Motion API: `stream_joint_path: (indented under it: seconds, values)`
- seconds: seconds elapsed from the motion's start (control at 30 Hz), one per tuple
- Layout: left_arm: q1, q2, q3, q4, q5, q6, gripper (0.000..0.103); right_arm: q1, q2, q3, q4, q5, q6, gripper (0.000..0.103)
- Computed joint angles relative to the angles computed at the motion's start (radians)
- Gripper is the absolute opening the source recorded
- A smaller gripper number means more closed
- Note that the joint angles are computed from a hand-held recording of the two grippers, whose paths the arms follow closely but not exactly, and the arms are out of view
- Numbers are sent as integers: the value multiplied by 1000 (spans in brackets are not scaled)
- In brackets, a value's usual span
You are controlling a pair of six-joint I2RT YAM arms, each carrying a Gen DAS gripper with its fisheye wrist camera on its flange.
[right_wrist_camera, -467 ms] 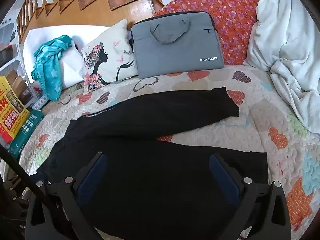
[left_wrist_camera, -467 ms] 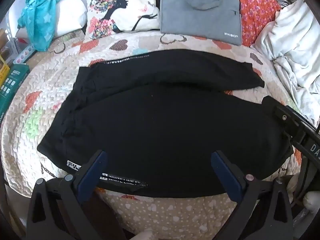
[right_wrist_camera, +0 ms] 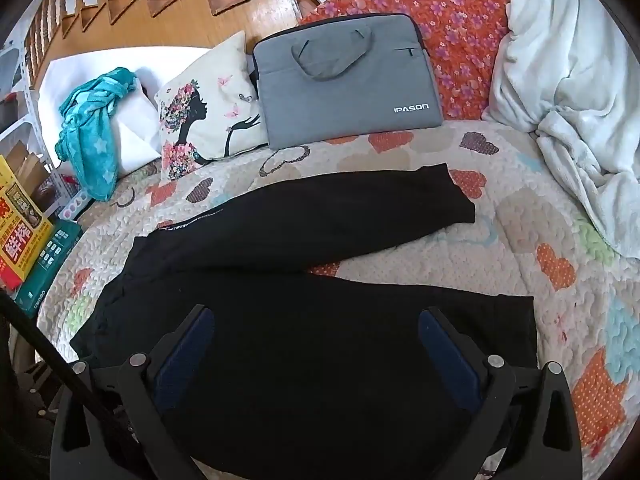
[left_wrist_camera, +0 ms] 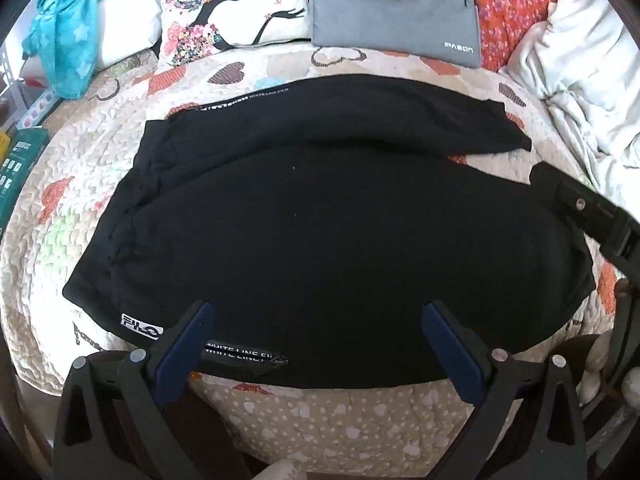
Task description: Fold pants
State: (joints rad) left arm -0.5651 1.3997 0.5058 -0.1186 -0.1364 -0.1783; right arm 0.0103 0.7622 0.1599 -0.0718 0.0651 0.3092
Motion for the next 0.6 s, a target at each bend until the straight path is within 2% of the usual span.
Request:
stream_joint_path:
  seconds: [0.6]
  values:
    - [29, 95, 11, 39, 30, 30, 103, -18, 50, 16, -1, -17, 4, 103]
